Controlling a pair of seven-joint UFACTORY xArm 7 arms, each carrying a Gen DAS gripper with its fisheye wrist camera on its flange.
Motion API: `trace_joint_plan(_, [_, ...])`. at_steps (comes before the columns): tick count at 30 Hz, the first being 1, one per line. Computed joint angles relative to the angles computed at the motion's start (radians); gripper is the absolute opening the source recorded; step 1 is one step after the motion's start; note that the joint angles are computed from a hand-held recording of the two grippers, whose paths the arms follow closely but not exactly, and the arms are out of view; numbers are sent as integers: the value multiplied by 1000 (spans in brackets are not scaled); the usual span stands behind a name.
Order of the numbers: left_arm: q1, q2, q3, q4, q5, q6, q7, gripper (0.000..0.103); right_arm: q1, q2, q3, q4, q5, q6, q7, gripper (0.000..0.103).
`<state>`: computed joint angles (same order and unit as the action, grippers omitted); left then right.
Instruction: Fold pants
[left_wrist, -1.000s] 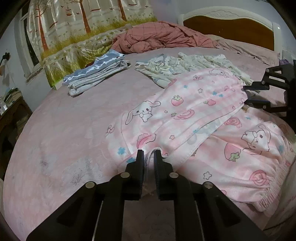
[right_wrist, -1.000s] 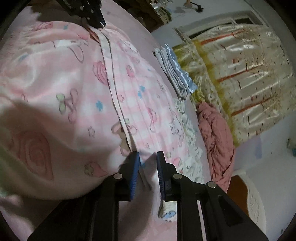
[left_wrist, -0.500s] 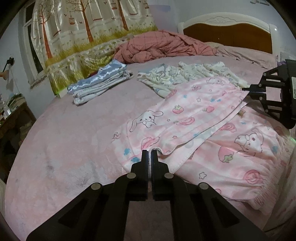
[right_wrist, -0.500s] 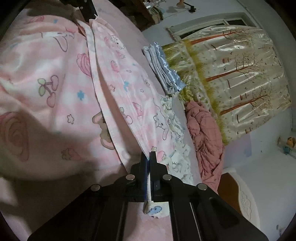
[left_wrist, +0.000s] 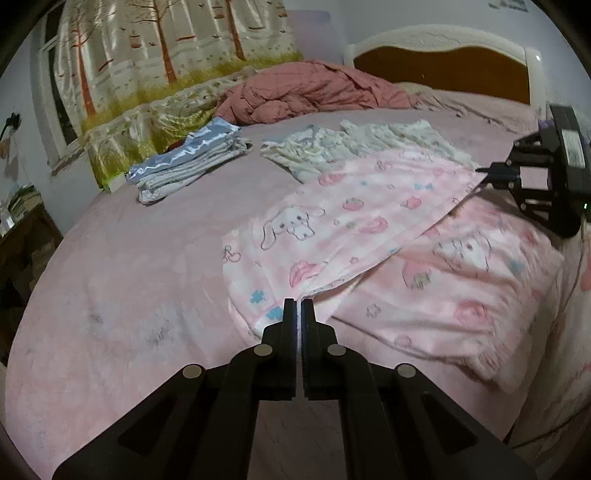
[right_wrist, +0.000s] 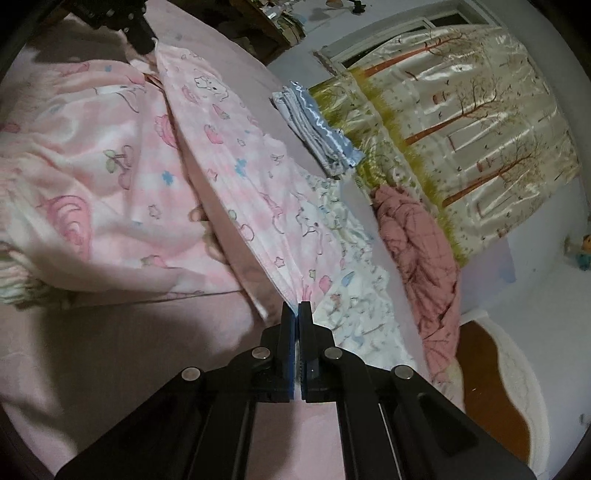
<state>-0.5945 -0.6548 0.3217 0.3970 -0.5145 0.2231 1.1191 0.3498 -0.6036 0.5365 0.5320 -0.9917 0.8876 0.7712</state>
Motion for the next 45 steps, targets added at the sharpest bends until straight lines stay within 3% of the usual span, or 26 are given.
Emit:
trace_joint_plan(8, [75,-7,-36,-9,27,62,-20,6,53,-34,-52,-16,133,-22,-93,1])
trace_joint_plan(9, [84,-11,-38,-2,28,85,-26,9,54,-35,-61,-15,160,-25,-112,1])
trace_joint_plan(11, [97,-28,-31,16,18,142,-32,24,64,-52,-90,-16,231,-33,-149,2])
trace_joint_plan(15, [110,-84,-14,57,-26,243,1,35,105,-156,-208,-46,441,-88,-234,25])
trace_joint_plan(18, [61,-81,12,132,-130,264,-1,38,77,-252,-270,-75,533,-198,-212,25])
trace_joint_plan(20, [60,8,-27,215,-197,265,-86,38,13,-257,-280,-70,574,-304,-147,25])
trace_joint_plan(21, [99,73,-95,250,-189,233,-165,38,-20,-244,-282,-62,598,-354,-114,25])
trace_joint_plan(23, [189,205,-230,311,-117,163,-334,36,-85,-151,-303,-20,671,-472,-43,25])
trace_joint_plan(26, [259,368,-317,390,-33,123,-521,25,-103,-5,-361,19,812,-576,0,21])
trace_joint_plan(30, [352,480,-374,400,125,99,-728,22,-145,132,-374,31,906,-614,4,16])
trace_joint_plan(31, [368,500,-378,380,115,49,-741,22,-187,143,-351,12,890,-635,37,15])
trace_joint_plan(33, [311,495,-317,356,38,15,-707,22,-171,148,-384,-20,935,-691,19,15])
trace_joint_plan(34, [323,486,-330,345,54,0,-720,22,-182,152,-381,-19,940,-691,19,15])
trace_joint_plan(35, [376,478,-383,330,113,-24,-776,22,-225,150,-345,-15,918,-679,43,16])
trace_joint_plan(37, [395,462,-399,293,213,-72,-866,22,-274,149,-306,-17,889,-675,82,16])
trace_joint_plan(39, [373,440,-366,269,208,-92,-877,24,-297,139,-279,-16,863,-664,109,16])
trace_joint_plan(42, [226,380,-209,229,40,-121,-734,24,-417,70,-137,3,718,-538,219,16])
trace_joint_plan(44, [85,309,-75,202,-92,-142,-577,24,-386,16,-153,-15,691,-511,231,16])
trace_joint_plan(45, [57,272,-54,180,-109,-169,-535,24,-345,-6,-189,-34,705,-536,218,16])
